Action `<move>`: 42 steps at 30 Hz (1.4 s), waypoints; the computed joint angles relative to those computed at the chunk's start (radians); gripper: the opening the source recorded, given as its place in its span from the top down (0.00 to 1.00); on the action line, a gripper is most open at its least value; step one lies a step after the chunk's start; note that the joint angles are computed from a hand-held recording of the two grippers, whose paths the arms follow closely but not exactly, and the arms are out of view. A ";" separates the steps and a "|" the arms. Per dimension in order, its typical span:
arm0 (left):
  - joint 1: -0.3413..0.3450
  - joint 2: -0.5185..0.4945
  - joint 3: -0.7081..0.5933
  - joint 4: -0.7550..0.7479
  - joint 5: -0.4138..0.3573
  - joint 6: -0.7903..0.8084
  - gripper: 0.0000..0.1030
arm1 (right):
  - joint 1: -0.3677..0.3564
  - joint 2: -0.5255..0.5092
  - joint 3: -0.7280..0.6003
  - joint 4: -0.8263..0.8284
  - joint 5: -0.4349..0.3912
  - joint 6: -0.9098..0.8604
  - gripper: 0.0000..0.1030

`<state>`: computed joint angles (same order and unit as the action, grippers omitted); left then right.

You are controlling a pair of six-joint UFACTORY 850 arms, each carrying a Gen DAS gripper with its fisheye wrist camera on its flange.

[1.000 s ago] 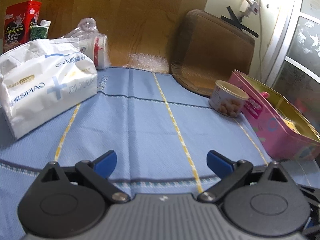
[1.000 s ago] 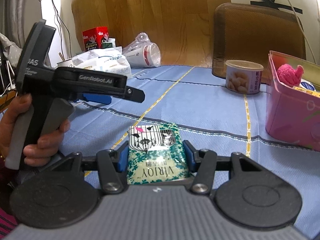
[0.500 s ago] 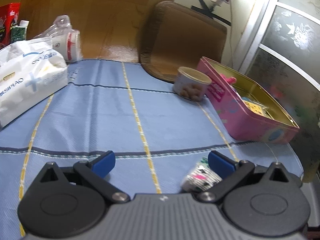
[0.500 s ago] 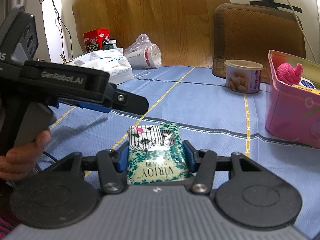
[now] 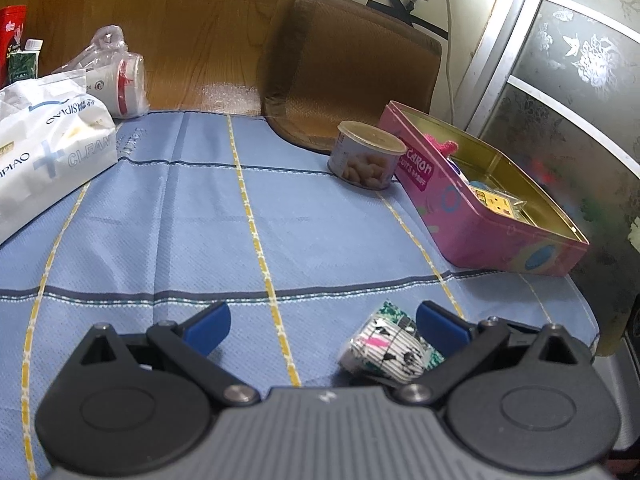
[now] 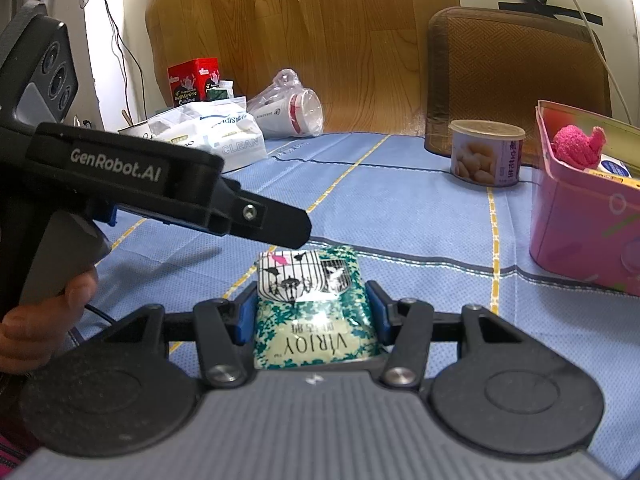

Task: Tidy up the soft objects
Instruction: 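Hold the tissue pack up with the right gripper while the left gripper approaches, then close the left gripper on the tissue pack while the right gripper holds it, then lower the tissue pack into the pink tin and open both grippers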

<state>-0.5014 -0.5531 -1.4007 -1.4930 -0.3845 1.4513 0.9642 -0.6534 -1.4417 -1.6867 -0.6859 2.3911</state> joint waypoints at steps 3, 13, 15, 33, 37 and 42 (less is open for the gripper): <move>-0.002 0.002 0.001 0.007 -0.005 -0.007 0.01 | 0.002 0.002 0.002 0.001 -0.002 0.006 0.45; 0.020 -0.017 -0.040 0.113 -0.097 -0.167 0.01 | 0.023 0.008 0.010 0.015 -0.100 0.016 0.45; 0.027 -0.030 -0.062 0.146 -0.146 -0.220 0.01 | 0.027 0.009 0.014 0.012 -0.121 0.017 0.45; -0.088 -0.200 -0.445 0.373 -0.363 -0.419 0.53 | 0.030 0.088 0.108 0.000 -0.434 -0.051 0.46; -0.146 -0.330 -0.693 0.470 -0.376 -0.540 0.49 | -0.017 0.147 0.170 0.019 -0.494 -0.054 0.46; -0.208 -0.500 -0.999 0.759 -0.275 -0.852 0.38 | -0.128 0.148 0.152 0.122 -0.483 -0.197 0.43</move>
<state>-0.7098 -1.0534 -2.3996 -0.7337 -0.6591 0.5991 0.8362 -0.5055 -1.2896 -1.5647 -1.1688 2.1938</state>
